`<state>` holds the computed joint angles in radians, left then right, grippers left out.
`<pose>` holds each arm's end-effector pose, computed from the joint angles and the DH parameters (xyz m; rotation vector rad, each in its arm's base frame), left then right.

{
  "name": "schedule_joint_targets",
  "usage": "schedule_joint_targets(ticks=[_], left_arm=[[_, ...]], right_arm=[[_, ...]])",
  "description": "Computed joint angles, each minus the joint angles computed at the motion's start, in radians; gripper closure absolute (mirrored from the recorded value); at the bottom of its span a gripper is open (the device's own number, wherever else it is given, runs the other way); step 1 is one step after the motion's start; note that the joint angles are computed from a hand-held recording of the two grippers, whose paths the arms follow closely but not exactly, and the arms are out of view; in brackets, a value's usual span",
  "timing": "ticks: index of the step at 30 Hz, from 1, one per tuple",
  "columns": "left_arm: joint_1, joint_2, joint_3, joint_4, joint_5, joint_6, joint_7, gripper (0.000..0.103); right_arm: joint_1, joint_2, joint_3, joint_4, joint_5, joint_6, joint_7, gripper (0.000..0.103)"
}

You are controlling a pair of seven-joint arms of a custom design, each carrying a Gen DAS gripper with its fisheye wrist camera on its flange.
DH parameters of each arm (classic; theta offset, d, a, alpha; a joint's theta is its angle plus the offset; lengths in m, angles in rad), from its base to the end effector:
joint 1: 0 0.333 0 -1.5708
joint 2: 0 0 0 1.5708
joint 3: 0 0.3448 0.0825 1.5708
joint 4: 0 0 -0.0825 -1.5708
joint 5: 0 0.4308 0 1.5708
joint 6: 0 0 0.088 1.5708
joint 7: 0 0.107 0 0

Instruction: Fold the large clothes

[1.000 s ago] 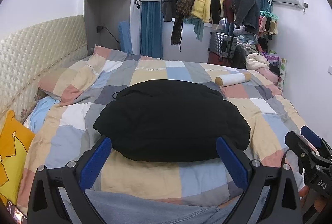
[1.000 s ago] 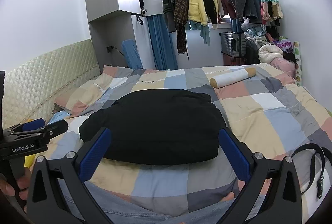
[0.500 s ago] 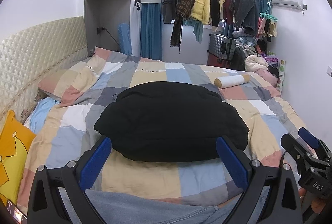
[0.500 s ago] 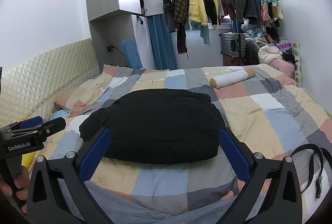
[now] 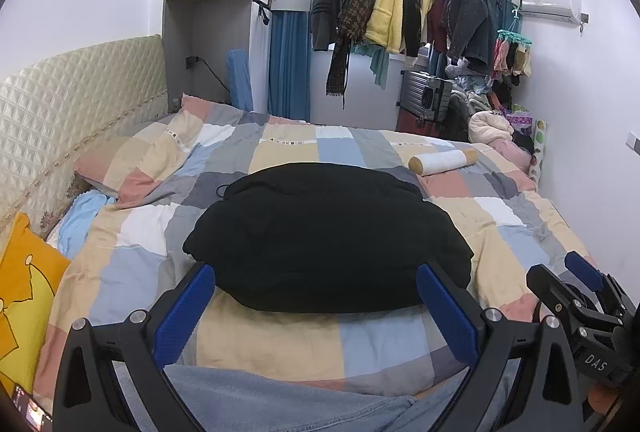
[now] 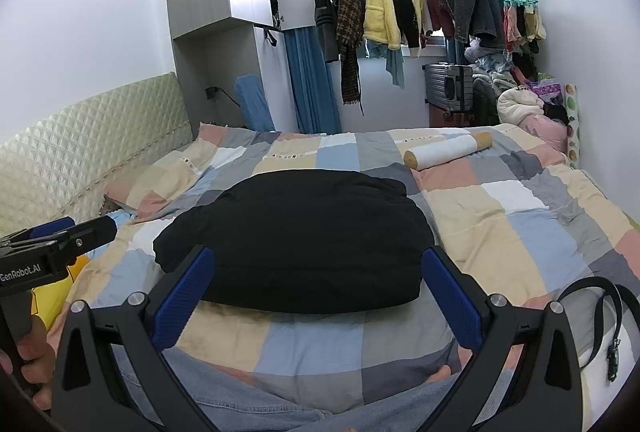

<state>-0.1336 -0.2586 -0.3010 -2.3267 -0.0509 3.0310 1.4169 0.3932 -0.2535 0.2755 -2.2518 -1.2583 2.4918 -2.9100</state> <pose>0.4957 -0.2391 0.5590 -1.4830 1.9345 -1.0806 0.4218 0.3504 0.5222 -1.3604 1.7203 -0.9200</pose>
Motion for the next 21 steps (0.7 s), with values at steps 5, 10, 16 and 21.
schedule_joint_targets(ticks=[5, 10, 16, 21], left_arm=[[-0.013, -0.014, 0.012, -0.012, -0.019, 0.011, 0.017, 0.001], [-0.016, -0.024, 0.014, -0.021, -0.036, 0.016, 0.03, 0.001], [-0.015, -0.029, 0.012, -0.026, -0.046, 0.019, 0.034, 0.001], [-0.013, -0.044, 0.012, -0.034, -0.055, 0.019, 0.034, 0.001]], right_arm=[[0.003, -0.002, 0.007, 0.003, -0.01, -0.015, 0.017, 0.0], [0.01, 0.001, 0.008, 0.006, -0.01, -0.022, 0.012, 0.0], [0.013, 0.001, 0.007, 0.007, -0.015, -0.022, 0.014, 0.0], [0.015, -0.002, 0.01, 0.006, -0.018, -0.03, 0.025, 0.0]])
